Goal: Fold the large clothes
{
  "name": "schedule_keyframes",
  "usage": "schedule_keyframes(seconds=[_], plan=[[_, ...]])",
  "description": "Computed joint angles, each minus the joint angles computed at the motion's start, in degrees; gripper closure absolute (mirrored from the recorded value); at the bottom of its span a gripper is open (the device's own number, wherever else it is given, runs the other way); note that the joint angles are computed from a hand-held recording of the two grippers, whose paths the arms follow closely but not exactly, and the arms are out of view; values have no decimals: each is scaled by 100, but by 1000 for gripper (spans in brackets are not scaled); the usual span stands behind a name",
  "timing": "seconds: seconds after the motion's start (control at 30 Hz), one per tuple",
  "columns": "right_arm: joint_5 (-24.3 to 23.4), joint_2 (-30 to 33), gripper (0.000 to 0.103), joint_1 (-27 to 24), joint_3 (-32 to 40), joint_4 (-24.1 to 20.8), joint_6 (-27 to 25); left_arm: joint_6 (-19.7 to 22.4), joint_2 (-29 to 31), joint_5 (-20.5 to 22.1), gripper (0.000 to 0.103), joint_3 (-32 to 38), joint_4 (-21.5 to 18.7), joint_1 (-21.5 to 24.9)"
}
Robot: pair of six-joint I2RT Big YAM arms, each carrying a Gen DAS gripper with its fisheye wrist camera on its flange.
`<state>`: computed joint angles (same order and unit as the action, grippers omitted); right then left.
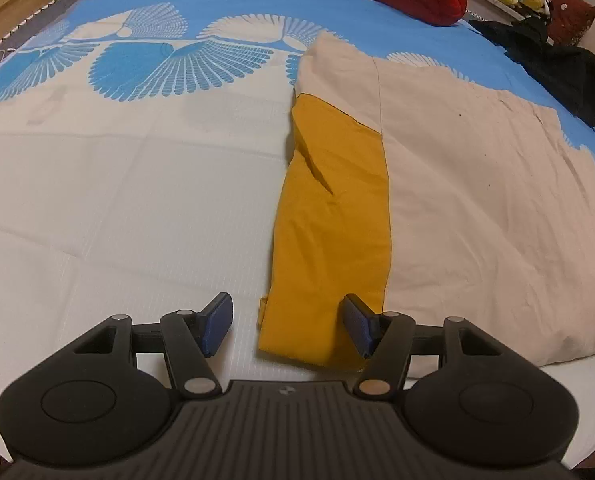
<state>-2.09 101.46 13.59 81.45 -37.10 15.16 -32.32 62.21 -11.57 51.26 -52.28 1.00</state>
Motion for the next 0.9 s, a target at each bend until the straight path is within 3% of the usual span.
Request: schedule_keyframes(seconds=[0.9], plan=[[83, 152, 60, 30, 153, -133, -167, 171, 251, 71, 37, 112, 81, 117]])
